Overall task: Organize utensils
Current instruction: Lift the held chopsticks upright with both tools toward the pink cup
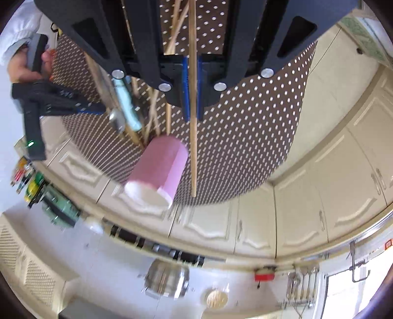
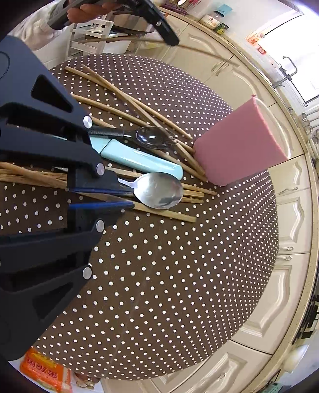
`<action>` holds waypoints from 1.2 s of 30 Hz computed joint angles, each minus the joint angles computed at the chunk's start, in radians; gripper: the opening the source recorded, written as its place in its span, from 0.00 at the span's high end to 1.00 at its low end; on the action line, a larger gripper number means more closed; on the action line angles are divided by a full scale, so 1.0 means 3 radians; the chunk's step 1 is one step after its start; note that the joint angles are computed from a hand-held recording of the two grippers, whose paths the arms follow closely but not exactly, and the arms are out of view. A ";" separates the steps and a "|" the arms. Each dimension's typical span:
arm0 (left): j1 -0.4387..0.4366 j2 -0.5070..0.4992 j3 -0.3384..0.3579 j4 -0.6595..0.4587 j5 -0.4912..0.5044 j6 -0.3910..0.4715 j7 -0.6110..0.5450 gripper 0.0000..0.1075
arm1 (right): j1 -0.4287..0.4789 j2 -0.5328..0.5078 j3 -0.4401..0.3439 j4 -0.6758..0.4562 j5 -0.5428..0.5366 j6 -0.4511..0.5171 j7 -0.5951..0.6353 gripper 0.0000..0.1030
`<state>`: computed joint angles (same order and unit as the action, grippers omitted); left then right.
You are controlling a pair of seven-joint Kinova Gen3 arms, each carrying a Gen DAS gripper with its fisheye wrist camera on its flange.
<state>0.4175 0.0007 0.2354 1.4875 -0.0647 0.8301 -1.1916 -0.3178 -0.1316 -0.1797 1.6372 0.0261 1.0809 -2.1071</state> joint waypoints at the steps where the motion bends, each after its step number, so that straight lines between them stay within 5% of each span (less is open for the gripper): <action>1: -0.0007 -0.0026 -0.0010 0.0014 0.0068 -0.0045 -0.0075 0.95 | 0.0003 0.0001 -0.0009 -0.0014 0.0029 0.0044 -0.0024 0.94; 13: 0.0003 0.0044 0.0002 -0.0075 0.0291 -0.0027 -0.0237 0.95 | 0.0156 0.0271 0.0201 -0.0444 -0.0172 0.0486 0.0298 0.93; 25: -0.0005 0.0119 -0.0027 -0.0131 0.0457 -0.0016 -0.0367 0.95 | -0.0119 0.0844 0.0148 -0.0963 0.0161 0.0896 0.0240 0.86; 30: -0.0004 0.0145 -0.0030 -0.0157 0.0556 -0.0059 -0.0444 0.95 | -0.0259 0.0886 0.0165 -0.0983 0.0335 0.0783 0.0178 0.92; 36: -0.0005 0.0056 -0.0023 -0.0032 0.0707 -0.0377 -0.0612 0.95 | -0.0156 0.0546 0.0203 -0.0603 0.0405 0.0388 -0.0020 0.94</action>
<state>0.4160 0.0175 0.2286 1.4778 0.1474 0.7171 -1.3752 -0.3646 0.0323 -0.1189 1.4562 0.1476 1.1974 -2.1131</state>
